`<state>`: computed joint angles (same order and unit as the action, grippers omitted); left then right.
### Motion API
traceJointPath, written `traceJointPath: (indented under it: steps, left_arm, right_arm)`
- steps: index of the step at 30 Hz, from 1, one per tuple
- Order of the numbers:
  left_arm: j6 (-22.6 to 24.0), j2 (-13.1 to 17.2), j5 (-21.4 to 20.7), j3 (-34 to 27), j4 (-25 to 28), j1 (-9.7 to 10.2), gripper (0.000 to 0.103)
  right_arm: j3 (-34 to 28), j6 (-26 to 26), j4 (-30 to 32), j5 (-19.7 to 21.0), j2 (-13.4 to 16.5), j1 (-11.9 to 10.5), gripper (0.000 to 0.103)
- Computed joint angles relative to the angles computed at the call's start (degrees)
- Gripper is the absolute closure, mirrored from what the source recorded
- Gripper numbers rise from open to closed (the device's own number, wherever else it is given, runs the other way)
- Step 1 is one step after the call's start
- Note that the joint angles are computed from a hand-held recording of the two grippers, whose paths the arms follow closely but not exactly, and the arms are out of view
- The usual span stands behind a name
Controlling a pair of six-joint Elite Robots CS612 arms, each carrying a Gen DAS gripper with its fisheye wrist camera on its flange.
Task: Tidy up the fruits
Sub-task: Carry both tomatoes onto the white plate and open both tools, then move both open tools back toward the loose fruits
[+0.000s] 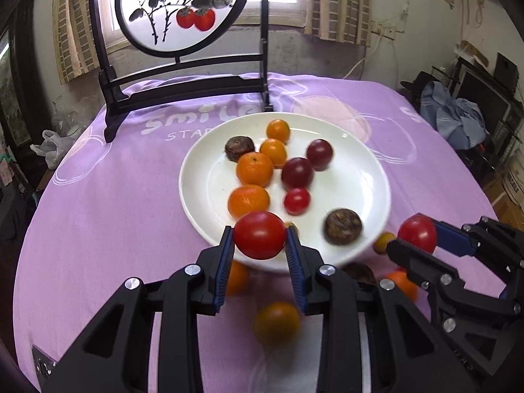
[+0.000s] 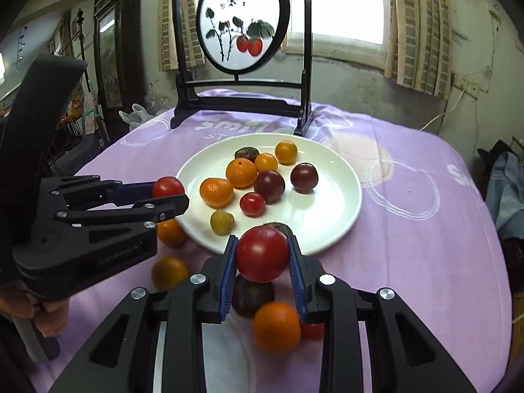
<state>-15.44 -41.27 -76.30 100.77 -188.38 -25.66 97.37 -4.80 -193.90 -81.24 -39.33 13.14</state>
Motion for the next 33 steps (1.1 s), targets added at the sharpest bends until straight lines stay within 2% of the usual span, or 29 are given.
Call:
traceJointPath:
  steps: [3,7,8,9,10,11,14,15,17,20,25,29,33]
  left_arm:
    - [-1.19,1.06,-0.40,-2.49,3.03,0.76,0.072]
    - [-2.07,2.18,-0.65,-4.67,5.52,1.39,0.071]
    - [-2.43,2.34,-1.03,-5.01,5.86,1.54,0.068]
    - [-3.11,2.47,-0.97,-5.23,6.09,1.65,0.064]
    - [-3.84,2.47,-0.29,-5.16,5.94,1.64,0.052]
    - [-4.36,2.42,0.11,-4.92,5.26,1.63,0.044]
    - [-4.73,1.71,-0.15,-3.47,3.07,1.62,0.042]
    - [-4.90,1.35,-0.07,-2.84,2.59,1.55,0.040]
    - [-5.77,0.64,0.74,-1.31,1.14,1.26,0.026]
    - [-6.50,-0.34,0.61,1.03,-1.29,0.87,0.016]
    - [-6.62,-1.89,0.60,3.64,-1.81,0.07,0.015]
    - [-7.45,-2.83,1.08,6.20,-3.25,-0.96,0.013]
    - [-7.67,-2.70,0.62,8.52,-5.39,-1.96,0.012]
  right_arm:
    - [-3.45,0.21,4.20,-1.42,1.42,0.51,0.072]
    - [-6.04,0.24,6.73,-2.20,2.70,0.78,0.071]
    - [-6.67,0.53,7.78,-1.84,2.92,0.71,0.066]
    - [-7.03,1.07,8.16,-1.68,3.07,0.67,0.055]
    - [-7.10,1.93,7.71,-2.63,3.12,0.73,0.049]
    - [-6.96,3.09,7.07,-3.12,3.09,0.63,0.048]
    - [-5.31,5.15,6.14,-1.34,2.16,-0.24,0.047]
    - [-4.73,5.74,5.33,-1.47,1.95,-0.43,0.044]
    - [-2.84,7.51,3.20,-1.45,1.23,-1.08,0.040]
    - [-0.56,8.48,1.58,-1.16,0.28,-1.84,0.039]
    - [2.71,10.83,-1.59,-1.02,-1.06,-2.77,0.033]
    - [5.13,11.33,-3.93,-2.11,-1.62,-2.85,0.033]
    - [7.23,11.91,-4.73,-1.12,-1.71,-3.17,0.033]
